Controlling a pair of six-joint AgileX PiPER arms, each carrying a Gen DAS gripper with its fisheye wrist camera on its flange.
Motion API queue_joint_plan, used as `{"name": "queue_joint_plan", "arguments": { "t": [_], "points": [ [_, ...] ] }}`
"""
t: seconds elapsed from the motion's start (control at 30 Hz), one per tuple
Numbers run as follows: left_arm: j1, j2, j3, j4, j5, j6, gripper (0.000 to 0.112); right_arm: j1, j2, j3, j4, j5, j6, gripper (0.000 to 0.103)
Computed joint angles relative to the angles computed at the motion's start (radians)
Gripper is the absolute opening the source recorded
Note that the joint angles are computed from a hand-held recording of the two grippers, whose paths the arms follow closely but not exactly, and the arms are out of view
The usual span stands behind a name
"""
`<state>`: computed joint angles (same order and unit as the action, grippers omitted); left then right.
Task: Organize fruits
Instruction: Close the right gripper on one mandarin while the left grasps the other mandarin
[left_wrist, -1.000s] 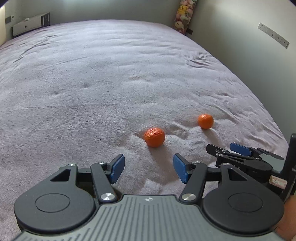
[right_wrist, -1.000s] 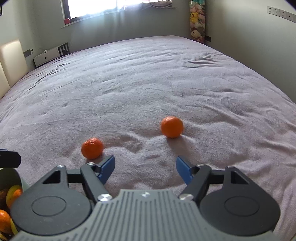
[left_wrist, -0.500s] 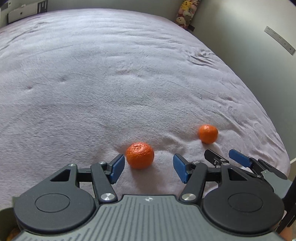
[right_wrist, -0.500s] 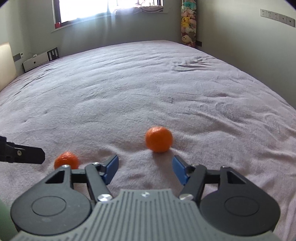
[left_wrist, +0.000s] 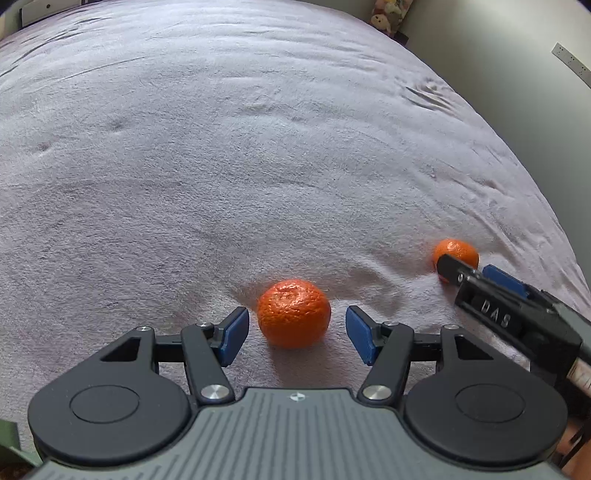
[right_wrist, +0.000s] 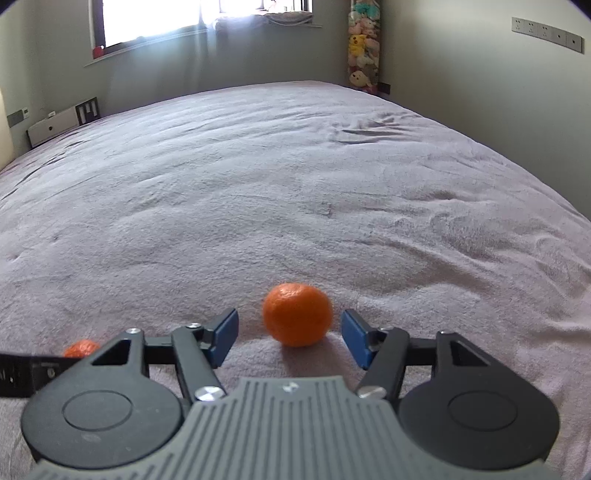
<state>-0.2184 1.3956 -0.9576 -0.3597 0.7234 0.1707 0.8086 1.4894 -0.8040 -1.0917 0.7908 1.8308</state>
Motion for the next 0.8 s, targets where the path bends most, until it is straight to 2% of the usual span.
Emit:
{"name": "queue_joint_plan", "arguments": {
  "t": [0.1,0.23,0.4,0.47,0.8],
  "points": [
    [-0.008,0.016,0.000,0.002,-0.011,0.000,0.071,-0.024,0.003,0.007,-0.014,-0.029,0.016,0.059],
    [-0.012,0.042,-0.005,0.005,-0.023,-0.010,0.070,-0.053,0.006,0.016,-0.017,-0.069,0.019,0.053],
    [-0.012,0.049,-0.004,0.010,-0.026,-0.007,0.059,-0.078,0.005,0.034,-0.022,-0.112,0.032,0.046],
    [-0.003,0.050,-0.002,-0.015,-0.023,0.015,0.055,-0.080,0.004,0.037,-0.029,-0.115,0.040,0.045],
    [0.000,0.022,0.003,-0.012,-0.019,0.014,0.053,-0.071,-0.008,0.028,0.000,-0.103,0.020,0.043]
  ]
}}
